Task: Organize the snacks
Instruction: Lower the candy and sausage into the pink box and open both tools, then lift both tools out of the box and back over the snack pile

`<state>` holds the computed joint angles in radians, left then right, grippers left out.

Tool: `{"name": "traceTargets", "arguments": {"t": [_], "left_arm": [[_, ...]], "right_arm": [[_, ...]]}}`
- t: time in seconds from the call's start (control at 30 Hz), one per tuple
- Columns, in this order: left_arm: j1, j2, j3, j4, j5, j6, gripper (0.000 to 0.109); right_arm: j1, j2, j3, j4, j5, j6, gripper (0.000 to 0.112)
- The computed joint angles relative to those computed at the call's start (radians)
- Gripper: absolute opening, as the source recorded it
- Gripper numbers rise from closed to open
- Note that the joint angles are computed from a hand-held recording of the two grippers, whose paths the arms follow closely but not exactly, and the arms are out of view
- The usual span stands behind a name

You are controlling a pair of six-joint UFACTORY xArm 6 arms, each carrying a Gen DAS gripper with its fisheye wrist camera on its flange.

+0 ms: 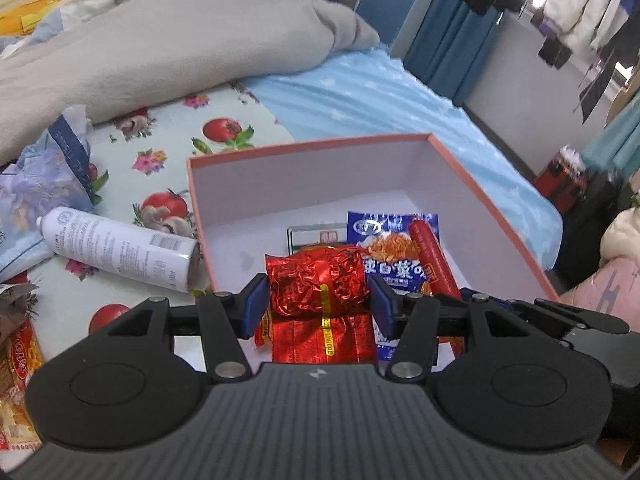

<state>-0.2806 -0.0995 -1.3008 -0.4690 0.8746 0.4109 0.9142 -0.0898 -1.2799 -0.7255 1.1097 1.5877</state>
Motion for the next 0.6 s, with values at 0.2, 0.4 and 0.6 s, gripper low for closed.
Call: {"name": "traceTargets", "arguments": {"t": [0.2,0.4,0.6], "left_arm": [[-0.020,0.036,-0.025,0.044,0.014,-0.032,0.060],[-0.029,0.017,-0.017,0.108,0.013,-0.049,0.072],[-0.006,-0.046,0.017,0.085,0.009,-0.044,0.073]], "right_arm": [[-0.030,-0.030,0.076,0.052,-0.062,0.009,0.024],[-0.026,-0.038,0.087,0.062,-0.063,0.015,0.025],[0.018,-0.052,0.049,-0.008,-0.014,0.042,0.030]]}}
